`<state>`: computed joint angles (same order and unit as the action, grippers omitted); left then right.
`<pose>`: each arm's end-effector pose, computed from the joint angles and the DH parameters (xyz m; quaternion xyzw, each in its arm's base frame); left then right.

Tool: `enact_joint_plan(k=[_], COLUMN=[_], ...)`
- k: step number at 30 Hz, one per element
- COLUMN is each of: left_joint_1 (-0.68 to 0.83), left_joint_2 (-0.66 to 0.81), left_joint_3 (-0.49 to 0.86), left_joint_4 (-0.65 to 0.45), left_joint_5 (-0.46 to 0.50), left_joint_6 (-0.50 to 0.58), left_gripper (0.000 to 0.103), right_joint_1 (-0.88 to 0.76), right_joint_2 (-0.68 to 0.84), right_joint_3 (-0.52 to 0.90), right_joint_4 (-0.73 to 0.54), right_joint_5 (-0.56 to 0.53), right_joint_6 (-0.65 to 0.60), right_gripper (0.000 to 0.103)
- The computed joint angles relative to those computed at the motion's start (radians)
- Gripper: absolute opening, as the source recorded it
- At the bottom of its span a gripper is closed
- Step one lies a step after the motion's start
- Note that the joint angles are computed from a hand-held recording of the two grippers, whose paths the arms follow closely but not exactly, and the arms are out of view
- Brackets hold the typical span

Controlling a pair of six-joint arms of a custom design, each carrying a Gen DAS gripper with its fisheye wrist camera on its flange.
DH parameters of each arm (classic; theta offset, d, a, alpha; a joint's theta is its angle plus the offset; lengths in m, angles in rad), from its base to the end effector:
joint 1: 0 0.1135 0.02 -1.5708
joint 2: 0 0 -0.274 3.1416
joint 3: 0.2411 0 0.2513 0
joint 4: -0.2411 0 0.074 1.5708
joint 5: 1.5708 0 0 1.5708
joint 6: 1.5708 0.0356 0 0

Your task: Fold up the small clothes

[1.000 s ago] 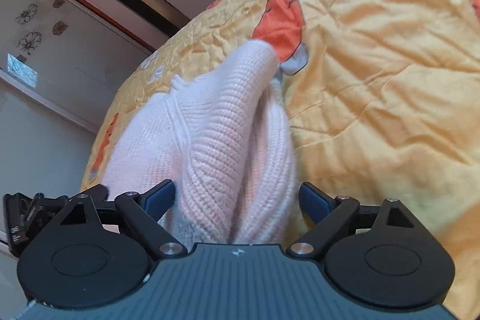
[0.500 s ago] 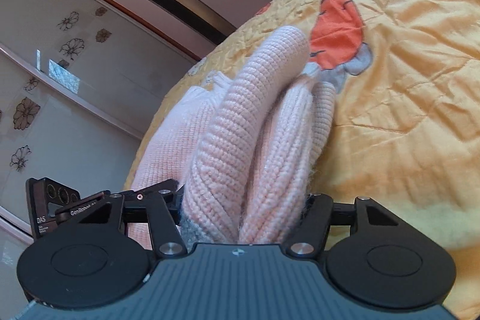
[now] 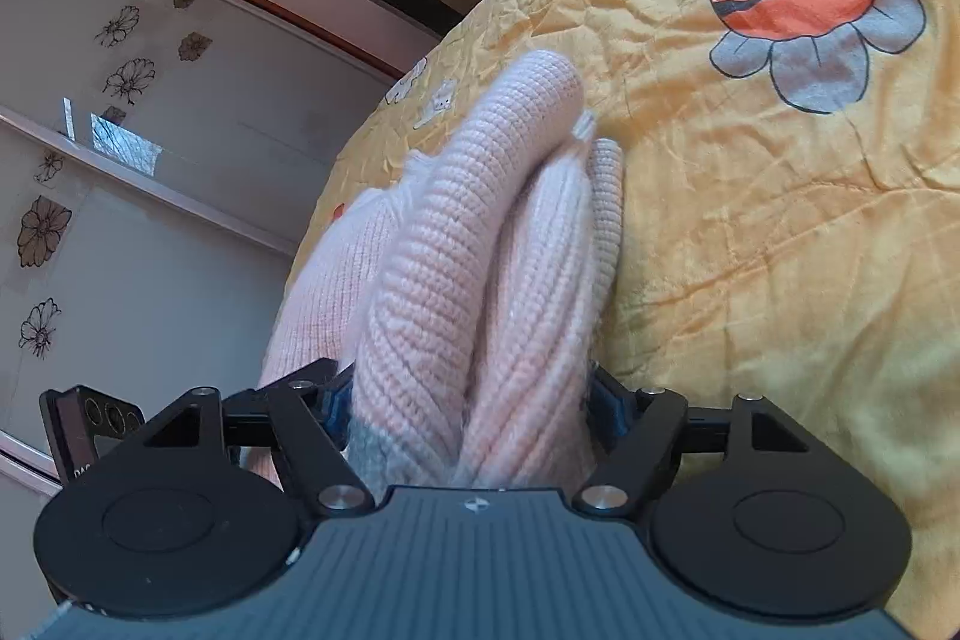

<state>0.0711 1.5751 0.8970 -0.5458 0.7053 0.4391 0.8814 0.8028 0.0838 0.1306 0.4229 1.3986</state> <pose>0.2842 -0.0029 0.1861 0.2277 0.8979 -0.2883 0.2426 0.1012 0.0998 0.1359 0.3162 0.8081 0.3418 0.3607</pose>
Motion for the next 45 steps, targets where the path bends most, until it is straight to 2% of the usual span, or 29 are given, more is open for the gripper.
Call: enact_joint_plan(k=[4, 6, 7, 9, 13, 14, 17, 18, 19, 20, 22, 24, 26, 28, 29, 30, 31, 32, 33, 35, 36, 38, 40, 41, 42, 43, 44, 45], left_joint_1=[0.039, 0.053, 0.06, 0.069, 0.07, 0.07, 0.068, 0.071, 0.076, 0.079, 0.088, 0.101, 0.093, 0.069, 0.061, 0.062, 0.068, 0.081, 0.107, 0.183, 0.251, 0.371, 0.452, 0.461, 0.444, 0.398, 0.306, 0.202], left_joint_2=[-0.045, -0.057, -0.059, -0.053, -0.021, -0.017, 0.013, 0.029, 0.034, 0.028, 0.003, -0.012, -0.014, -0.052, -0.081, -0.086, -0.077, -0.068, -0.071, -0.125, -0.185, -0.318, -0.448, -0.514, -0.574, -0.636, -0.721, -0.774], left_joint_3=[-0.004, -0.006, -0.008, -0.013, -0.025, -0.031, -0.03, -0.028, -0.036, -0.041, -0.034, -0.009, -0.013, -0.106, -0.161, -0.179, -0.167, -0.147, -0.13, -0.129, -0.156, -0.23, -0.31, -0.354, -0.399, -0.449, -0.524, -0.581], left_joint_4=[-0.048, -0.067, -0.072, -0.081, -0.059, -0.047, -0.037, -0.034, -0.014, -0.004, -0.034, -0.103, -0.114, 0.018, 0.104, 0.137, 0.123, 0.092, 0.056, 0.014, 0.017, 0.046, 0.036, 0.018, 0.01, 0.036, 0.13, 0.215], left_joint_5=[0.015, 0.022, 0.026, 0.037, 0.052, 0.052, 0.071, 0.088, 0.101, 0.106, 0.111, 0.127, 0.113, 0.086, 0.083, 0.086, 0.09, 0.103, 0.119, 0.154, 0.193, 0.269, 0.384, 0.434, 0.454, 0.433, 0.355, 0.248], left_joint_6=[0.067, 0.092, 0.098, 0.103, 0.091, 0.086, 0.081, 0.073, 0.051, 0.037, 0.05, 0.083, 0.098, 0.075, 0.077, 0.063, 0.049, 0.054, 0.075, 0.131, 0.164, 0.237, 0.367, 0.442, 0.504, 0.529, 0.472, 0.399], left_gripper=[0.083, 0.083, 0.083, 0.083, 0.086, 0.088, 0.089, 0.088, 0.08, 0.077, 0.062, 0.059, 0.06, 0.068, 0.07, 0.074, 0.076, 0.076, 0.076, 0.074, 0.074, 0.075, 0.075, 0.075, 0.075, 0.076, 0.076, 0.076], right_joint_1=[0.242, 0.337, 0.355, 0.361, 0.258, 0.267, 0.274, 0.282, 0.29, 0.296, 0.295, 0.298, 0.291, 0.23, 0.183, 0.139, 0.118, 0.147, 0.181, 0.268, 0.316, 0.475, 0.643, 0.687, 0.691, 0.645, 0.568, 0.474], right_joint_2=[-0.107, -0.094, -0.078, -0.011, 0.202, 0.243, 0.332, 0.354, 0.368, 0.365, 0.318, 0.242, 0.203, 0.154, 0.133, 0.113, 0.098, 0.101, 0.115, 0.142, 0.135, 0.134, 0.226, 0.273, 0.282, 0.241, 0.168, 0.112], right_joint_3=[0.042, 0.064, 0.076, 0.103, 0.187, 0.193, 0.238, 0.255, 0.268, 0.268, 0.264, 0.273, 0.312, 0.306, 0.281, 0.244, 0.201, 0.168, 0.163, 0.2, 0.224, 0.298, 0.432, 0.48, 0.512, 0.52, 0.498, 0.463], right_joint_4=[-0.248, -0.306, -0.31, -0.293, -0.259, -0.223, -0.21, -0.225, -0.243, -0.248, -0.273, -0.331, -0.413, -0.451, -0.437, -0.403, -0.348, -0.3, -0.288, -0.359, -0.426, -0.67, -1.076, -1.212, -1.279, -1.218, -1.042, -0.824], right_joint_5=[0.224, 0.306, 0.314, 0.301, 0.166, 0.186, 0.194, 0.203, 0.212, 0.216, 0.208, 0.211, 0.209, 0.135, 0.084, 0.033, 0.007, 0.038, 0.076, 0.148, 0.186, 0.344, 0.512, 0.568, 0.629, 0.696, 0.71, 0.677], right_joint_6=[0.163, 0.235, 0.24, 0.219, 0.108, 0.072, 0.014, -0.001, -0.012, -0.016, -0.025, -0.04, -0.099, -0.163, -0.194, -0.215, -0.208, -0.151, -0.098, 0.008, 0.066, 0.297, 0.697, 0.836, 0.875, 0.751, 0.511, 0.248], right_gripper=[0.079, 0.082, 0.083, 0.09, 0.093, 0.097, 0.092, 0.085, 0.081, 0.076, 0.068, 0.059, 0.058, 0.057, 0.057, 0.057, 0.06, 0.066, 0.078, 0.086, 0.087, 0.086, 0.085, 0.084, 0.084, 0.084, 0.086, 0.089])
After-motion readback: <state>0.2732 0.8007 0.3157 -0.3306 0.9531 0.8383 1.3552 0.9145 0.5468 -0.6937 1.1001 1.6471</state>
